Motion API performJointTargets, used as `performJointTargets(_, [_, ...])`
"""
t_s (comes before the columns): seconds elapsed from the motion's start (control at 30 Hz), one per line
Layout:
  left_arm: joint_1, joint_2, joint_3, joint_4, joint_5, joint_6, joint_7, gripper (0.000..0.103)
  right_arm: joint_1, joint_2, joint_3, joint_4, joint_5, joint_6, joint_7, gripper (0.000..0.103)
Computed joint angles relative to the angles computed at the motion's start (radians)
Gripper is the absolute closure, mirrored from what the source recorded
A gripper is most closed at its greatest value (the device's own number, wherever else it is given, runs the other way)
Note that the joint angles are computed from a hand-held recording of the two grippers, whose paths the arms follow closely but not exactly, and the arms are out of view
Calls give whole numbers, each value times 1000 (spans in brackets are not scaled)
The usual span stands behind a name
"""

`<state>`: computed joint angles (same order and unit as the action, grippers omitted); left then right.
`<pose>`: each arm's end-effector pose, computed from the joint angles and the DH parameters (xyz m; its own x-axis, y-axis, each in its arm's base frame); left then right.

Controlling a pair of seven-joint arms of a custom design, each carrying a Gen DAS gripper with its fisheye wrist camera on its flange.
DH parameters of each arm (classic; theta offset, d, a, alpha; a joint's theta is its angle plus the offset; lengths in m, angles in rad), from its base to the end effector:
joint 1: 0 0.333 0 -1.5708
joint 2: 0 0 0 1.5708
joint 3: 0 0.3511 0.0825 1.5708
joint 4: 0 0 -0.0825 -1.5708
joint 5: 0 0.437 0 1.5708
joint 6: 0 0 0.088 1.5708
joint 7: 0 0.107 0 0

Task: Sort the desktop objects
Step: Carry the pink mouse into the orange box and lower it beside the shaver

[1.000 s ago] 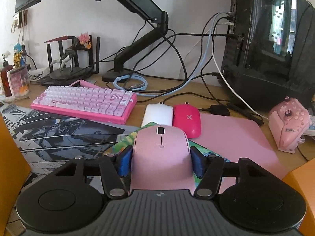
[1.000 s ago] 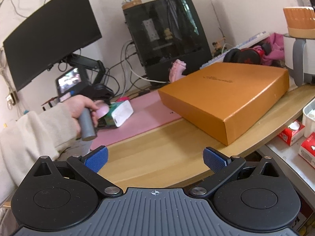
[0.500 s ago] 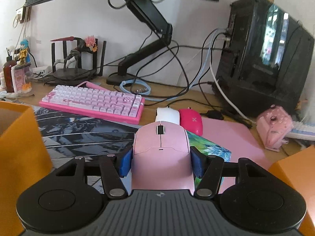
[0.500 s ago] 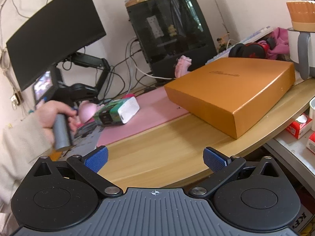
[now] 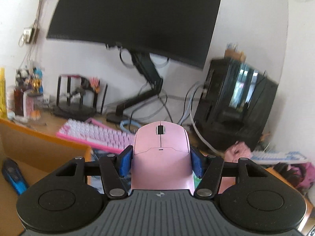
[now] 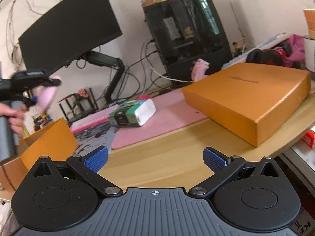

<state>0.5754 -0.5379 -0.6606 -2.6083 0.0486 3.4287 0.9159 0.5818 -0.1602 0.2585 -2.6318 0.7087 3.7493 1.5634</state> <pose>0.4604 -0.0824 0.5460 0.1514 -0.9532 0.2619 -0.2621 -0.2941 -0.9191 0.3725 0.2898 0.4359 0.2360 -0.9011 -0.3639 -0.4622 0.2253 -0.8577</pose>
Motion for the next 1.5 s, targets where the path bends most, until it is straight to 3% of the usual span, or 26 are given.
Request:
performJointTargets(0.1, [-57, -65, 94, -47, 15, 18, 13, 44, 5, 9, -9, 15, -55, -11, 23, 0])
performJointTargets(0.27, [-58, -173, 170, -108, 29, 8, 39, 44, 12, 27, -20, 44, -158, -28, 64, 0])
performJointTargets(0.47, [32, -260, 195, -150, 67, -64, 46, 44, 17, 61, -19, 89, -228, -57, 86, 0])
performJointTargets(0.73, [15, -166, 317, -109, 188, -254, 36, 44, 28, 111, -15, 149, -267, -91, 93, 0])
performJointTargets(0.97, [48, -61, 331, -50, 294, -340, -8, 44, 36, 143, -13, 183, -248, -117, 77, 0])
performJointTargets(1.13, [-102, -8, 489, -39, 304, -435, 31, 44, 37, 159, -16, 200, -250, -133, 73, 0])
performJointTargets(1.23, [-246, -9, 630, -42, 258, -529, 96, 44, 38, 164, -17, 206, -254, -139, 75, 0])
performJointTargets(1.5, [-377, -32, 756, -27, 148, -717, 253, 44, 32, 165, -22, 205, -273, -152, 91, 0])
